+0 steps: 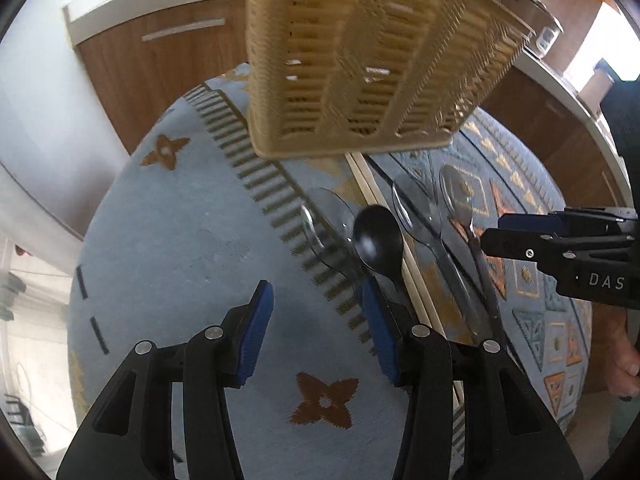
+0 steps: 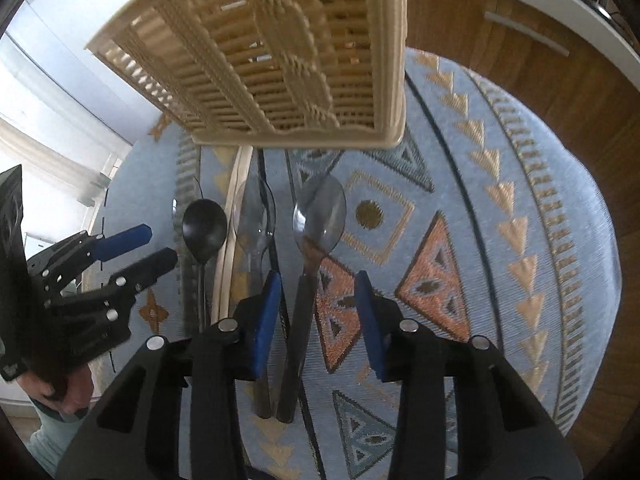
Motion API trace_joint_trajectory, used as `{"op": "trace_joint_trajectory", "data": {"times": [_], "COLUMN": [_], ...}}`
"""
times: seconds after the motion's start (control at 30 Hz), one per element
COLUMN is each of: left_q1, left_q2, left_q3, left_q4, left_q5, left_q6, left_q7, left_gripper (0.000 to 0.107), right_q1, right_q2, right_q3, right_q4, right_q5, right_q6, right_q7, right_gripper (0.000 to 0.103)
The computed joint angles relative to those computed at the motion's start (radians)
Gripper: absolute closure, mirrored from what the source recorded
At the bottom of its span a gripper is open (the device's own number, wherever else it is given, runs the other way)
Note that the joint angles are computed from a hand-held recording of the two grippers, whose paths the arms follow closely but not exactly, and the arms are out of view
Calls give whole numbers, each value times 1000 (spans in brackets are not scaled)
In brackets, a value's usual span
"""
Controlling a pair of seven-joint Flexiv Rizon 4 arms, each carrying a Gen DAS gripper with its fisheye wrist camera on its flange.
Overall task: Organize utensils
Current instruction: 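Move both tools back down over the remaining spoons on the table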
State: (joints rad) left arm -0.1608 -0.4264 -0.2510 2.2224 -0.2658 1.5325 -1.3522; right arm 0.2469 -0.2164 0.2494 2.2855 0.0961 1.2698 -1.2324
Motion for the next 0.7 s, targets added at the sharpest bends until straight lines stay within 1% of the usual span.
{"op": "trace_joint_trajectory", "data": {"times": [0.13, 0.17, 0.2, 0.27, 0.33, 0.4, 0.43, 0.47, 0.6, 0.63, 0.67, 0.7], "left_q1": [-132, -146, -163, -156, -161, -181, -202, -205, -272, -284, -297, -309], "left_q2": [-13, -16, -11, -10, -7, -6, -12, -13, -29, -31, -34, -34], "left_q3": [143, 160, 175, 168, 167, 185, 201, 206, 280, 295, 309, 326], "left_q4": [-37, -44, -55, -59, -65, -75, -88, -93, -133, -140, -148, -152], "left_q5": [70, 81, 91, 101, 110, 131, 145, 154, 234, 255, 274, 295], "left_q6": [-9, -11, -26, -33, -47, -59, -68, -73, -95, -98, -101, -99], "left_q7": [-75, -91, -107, -115, -126, -144, -162, -169, -227, -240, -257, -274], "left_gripper": [61, 61, 61, 61, 63, 63, 62, 62, 62, 62, 64, 71], "right_q1": [6, 9, 7, 6, -7, -16, -17, -21, -23, -21, -14, -9], "right_q2": [-3, -2, -4, -1, 1, 0, -1, -3, -19, -11, -13, -16], "right_q3": [-6, -8, -10, -12, -10, -11, -14, -16, -27, -28, -36, -42], "right_q4": [16, 21, 22, 32, 18, 8, 5, -3, -32, -34, -40, -44], "right_q5": [-13, -19, -24, -31, -25, -21, -21, -21, -31, -37, -53, -68], "right_q6": [17, 24, 26, 35, 19, 7, 4, -4, -22, -33, -40, -45], "right_q7": [13, 19, 19, 25, 12, 2, 2, -2, -4, 2, 16, 27], "right_gripper": [68, 68, 68, 68, 68, 68, 68, 68, 68, 68, 68, 68]}}
